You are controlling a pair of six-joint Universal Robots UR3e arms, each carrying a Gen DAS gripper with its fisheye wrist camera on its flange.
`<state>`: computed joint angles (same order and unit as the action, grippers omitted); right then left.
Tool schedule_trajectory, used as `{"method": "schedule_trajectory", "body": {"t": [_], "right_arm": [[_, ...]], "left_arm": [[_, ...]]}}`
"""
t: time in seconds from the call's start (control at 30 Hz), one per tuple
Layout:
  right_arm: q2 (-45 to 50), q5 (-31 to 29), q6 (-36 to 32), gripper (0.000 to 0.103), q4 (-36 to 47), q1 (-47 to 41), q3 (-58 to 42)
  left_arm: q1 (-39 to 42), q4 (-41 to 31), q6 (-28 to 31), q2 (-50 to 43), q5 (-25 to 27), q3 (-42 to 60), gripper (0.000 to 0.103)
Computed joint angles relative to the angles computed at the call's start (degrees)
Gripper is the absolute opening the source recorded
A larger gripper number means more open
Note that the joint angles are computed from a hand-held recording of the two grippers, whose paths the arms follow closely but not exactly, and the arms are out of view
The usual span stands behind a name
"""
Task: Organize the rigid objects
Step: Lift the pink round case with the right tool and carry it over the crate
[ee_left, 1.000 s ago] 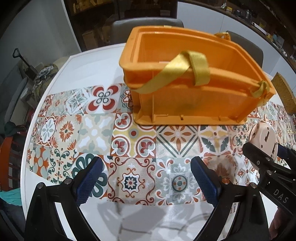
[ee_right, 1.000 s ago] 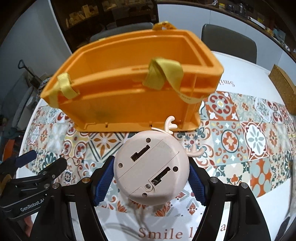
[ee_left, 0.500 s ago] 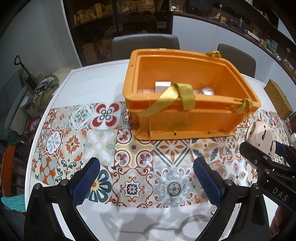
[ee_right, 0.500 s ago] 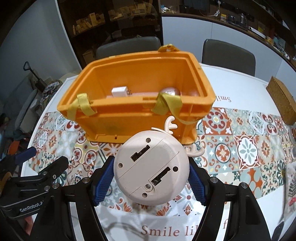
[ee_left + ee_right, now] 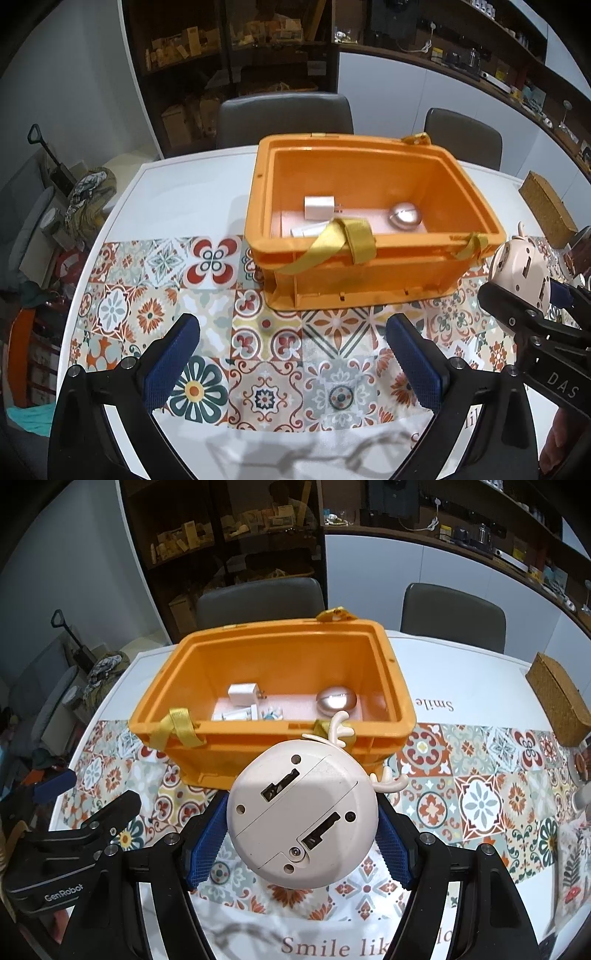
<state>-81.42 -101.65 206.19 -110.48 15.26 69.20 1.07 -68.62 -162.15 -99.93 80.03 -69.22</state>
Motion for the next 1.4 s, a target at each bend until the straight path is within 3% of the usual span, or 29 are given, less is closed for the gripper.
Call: {"method": "schedule_trajectory", "body": {"t": [0.8, 1.4], "right_arm": [[9.5, 0.2, -2.9, 0.074, 5.8, -3.2, -17.4], [30.8, 1.0, -5.4, 0.074, 23.3, -6.0, -50.7]], "left_arm": [[-2.2, -7.4, -1.6, -14.7, 0.6, 25.2, 0.103], [-3.6, -18.2, -3.5, -31.2, 4.8, 50.9, 0.103]]}}
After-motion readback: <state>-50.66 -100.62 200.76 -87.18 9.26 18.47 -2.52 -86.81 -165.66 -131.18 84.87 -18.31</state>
